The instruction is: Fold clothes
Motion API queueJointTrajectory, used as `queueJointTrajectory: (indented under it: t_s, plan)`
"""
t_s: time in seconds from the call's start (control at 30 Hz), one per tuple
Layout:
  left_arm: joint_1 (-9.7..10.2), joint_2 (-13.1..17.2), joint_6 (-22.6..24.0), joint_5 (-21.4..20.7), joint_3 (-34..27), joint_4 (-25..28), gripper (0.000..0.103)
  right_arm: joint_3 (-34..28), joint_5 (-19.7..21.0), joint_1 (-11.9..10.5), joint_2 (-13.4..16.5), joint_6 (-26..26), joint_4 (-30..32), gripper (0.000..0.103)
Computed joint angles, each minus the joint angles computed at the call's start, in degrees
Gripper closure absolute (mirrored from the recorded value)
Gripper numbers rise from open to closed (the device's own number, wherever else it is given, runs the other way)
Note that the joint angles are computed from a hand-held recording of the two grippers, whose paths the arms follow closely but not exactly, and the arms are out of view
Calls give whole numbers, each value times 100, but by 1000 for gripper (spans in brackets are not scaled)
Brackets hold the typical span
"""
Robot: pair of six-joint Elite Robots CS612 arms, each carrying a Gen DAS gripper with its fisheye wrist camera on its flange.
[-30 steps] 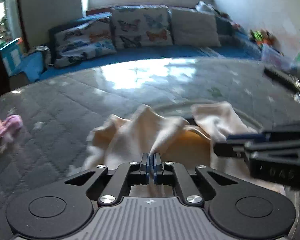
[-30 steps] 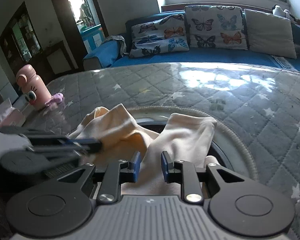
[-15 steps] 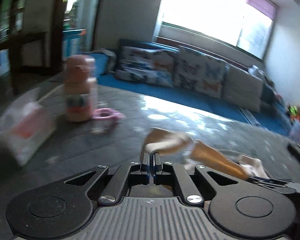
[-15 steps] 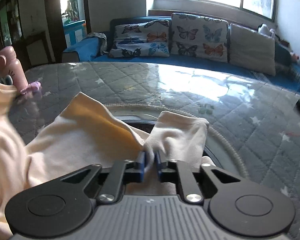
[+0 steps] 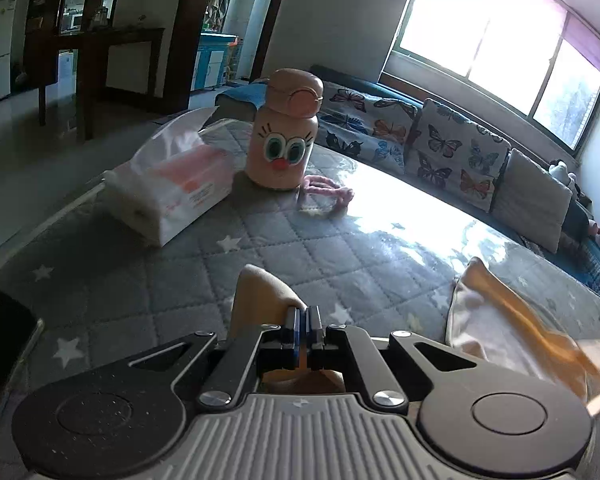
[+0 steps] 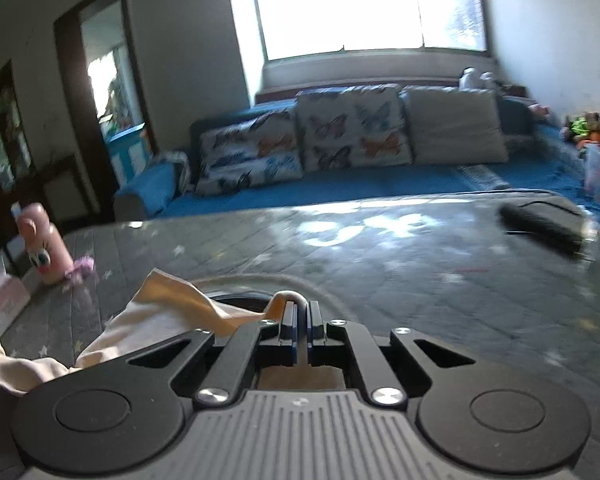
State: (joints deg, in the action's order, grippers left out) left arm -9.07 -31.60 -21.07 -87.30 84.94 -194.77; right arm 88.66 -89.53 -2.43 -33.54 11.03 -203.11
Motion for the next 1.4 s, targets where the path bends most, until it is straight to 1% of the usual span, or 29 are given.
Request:
queueJointTrajectory:
  t_s: [0.2, 0.33, 0.47, 0.5, 0.6, 0.67, 0.73, 0.8, 0.83, 0.87, 0.9, 0.97, 1.0, 1.07, 1.17, 1.23, 1.3, 1.33, 1.37, 1.4]
  plan:
    - [32, -169, 13, 67, 349, -196, 100, 1033, -276, -163, -344, 464, -841, 100]
    - [72, -251, 52, 7, 526, -194, 100, 1596, -492, -283, -480, 907, -1089, 100]
    - [81, -292, 153, 102, 608, 8, 100, 1845, -592, -438, -504, 1316, -833, 99]
    - [77, -303, 179, 148, 620, 88, 100, 1880, -632, -467, -503, 1353, -729, 98]
    - [74, -347, 325, 165, 712, 159, 98, 1912, -872, -478, -491, 1251, -397, 94]
    - [66, -394, 468, 174, 808, 114, 97, 1961, -881, -500, -509, 1282, -381, 92]
    - [57, -446, 597, 130, 895, 44, 94, 1990, -968, -492, -519, 1198, -510, 85]
    - [31, -491, 703, 40, 955, -31, 82, 1974, -1018, -463, -523, 1006, -690, 72]
    - [18, -512, 754, -8, 982, -67, 79, 1941, -990, -450, -515, 892, -757, 69]
    - [-8, -526, 821, -51, 1007, -136, 74, 1897, -961, -428, -501, 771, -801, 62]
    - [-38, -535, 873, -93, 1019, -191, 73, 1833, -955, -397, -485, 665, -798, 55]
    - [-87, -537, 961, -251, 1008, -252, 72, 1709, -948, -352, -449, 502, -725, 51]
    - [-114, -531, 1004, -346, 990, -278, 69, 1619, -945, -329, -421, 426, -608, 50]
    - [-174, -525, 1084, -522, 949, -309, 66, 1455, -941, -290, -368, 305, -388, 49]
    - [-260, -498, 1199, -869, 875, -357, 66, 1367, -956, -269, -332, 290, -203, 49]
    - [-317, -467, 1338, -1145, 803, -326, 66, 1346, -1184, -234, -329, 244, -45, 49]
    - [-393, -429, 1541, -1343, 732, -243, 66, 1354, -1614, -200, -290, 321, -19, 49]
    - [-427, -411, 1640, -1447, 708, -195, 66, 1397, -1821, -199, -297, 478, -17, 49]
    - [-460, -393, 1738, -1553, 687, -144, 66, 1471, -1894, -217, -318, 665, -63, 48]
    - [-492, -374, 1837, -1659, 663, -89, 66, 1546, -1966, -236, -339, 853, -105, 44]
